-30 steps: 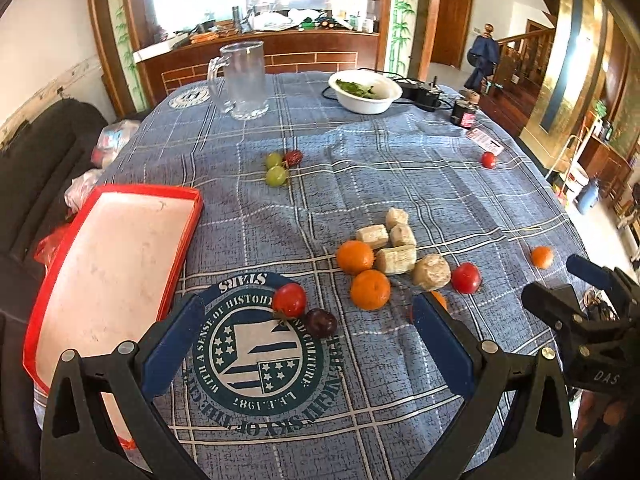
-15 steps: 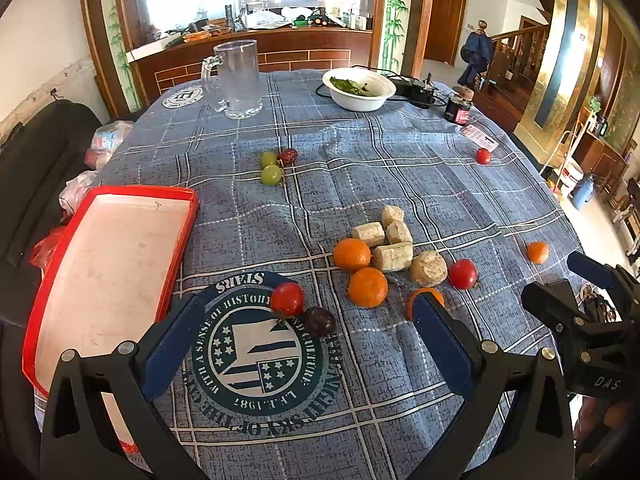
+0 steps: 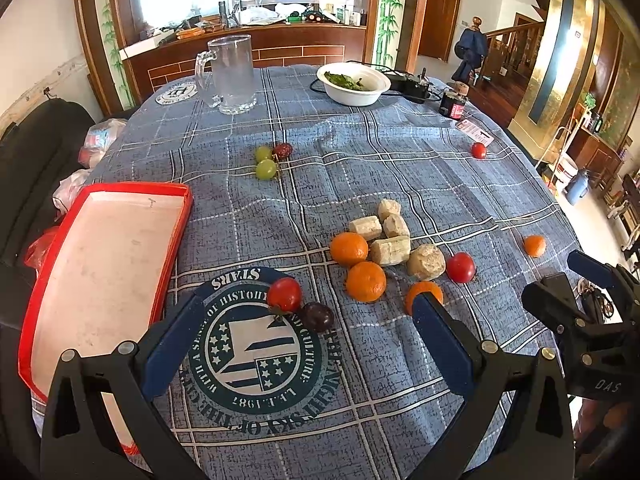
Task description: Organize fruits
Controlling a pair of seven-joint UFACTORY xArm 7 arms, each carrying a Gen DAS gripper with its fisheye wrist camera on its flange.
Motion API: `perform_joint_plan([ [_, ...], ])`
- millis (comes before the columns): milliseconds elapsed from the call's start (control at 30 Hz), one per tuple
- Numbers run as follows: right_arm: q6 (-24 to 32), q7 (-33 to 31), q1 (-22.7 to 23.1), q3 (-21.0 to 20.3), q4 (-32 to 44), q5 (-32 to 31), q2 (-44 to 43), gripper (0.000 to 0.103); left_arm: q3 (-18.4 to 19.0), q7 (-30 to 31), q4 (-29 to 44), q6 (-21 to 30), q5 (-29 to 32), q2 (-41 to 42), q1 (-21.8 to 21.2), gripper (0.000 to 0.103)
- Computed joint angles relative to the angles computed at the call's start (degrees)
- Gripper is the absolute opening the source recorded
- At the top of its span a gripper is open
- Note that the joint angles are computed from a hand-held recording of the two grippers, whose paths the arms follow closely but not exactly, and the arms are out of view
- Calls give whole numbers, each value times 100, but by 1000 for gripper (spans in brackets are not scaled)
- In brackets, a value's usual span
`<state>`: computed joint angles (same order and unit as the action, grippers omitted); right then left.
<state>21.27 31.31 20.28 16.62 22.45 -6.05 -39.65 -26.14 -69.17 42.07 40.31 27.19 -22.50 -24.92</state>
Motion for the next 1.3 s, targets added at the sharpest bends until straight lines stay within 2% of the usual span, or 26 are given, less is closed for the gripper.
perform_joint_plan([
  [1033, -47, -354, 128, -189, 215, 149, 575, 103, 280, 259, -145, -330, -413, 275, -49, 103],
  [1167, -60, -504, 234, -345, 244, 300, 702, 102, 524, 515, -386, -780, -827, 263, -172, 103],
  [1267, -80, -766, 443, -613, 251, 596, 835, 97, 721, 796, -641, -1154, -1350, 241, -289, 102],
  [1300, -90, -906, 557, -750, 251, 753, 894, 95, 749, 873, -694, -1237, -1482, 242, -305, 99],
])
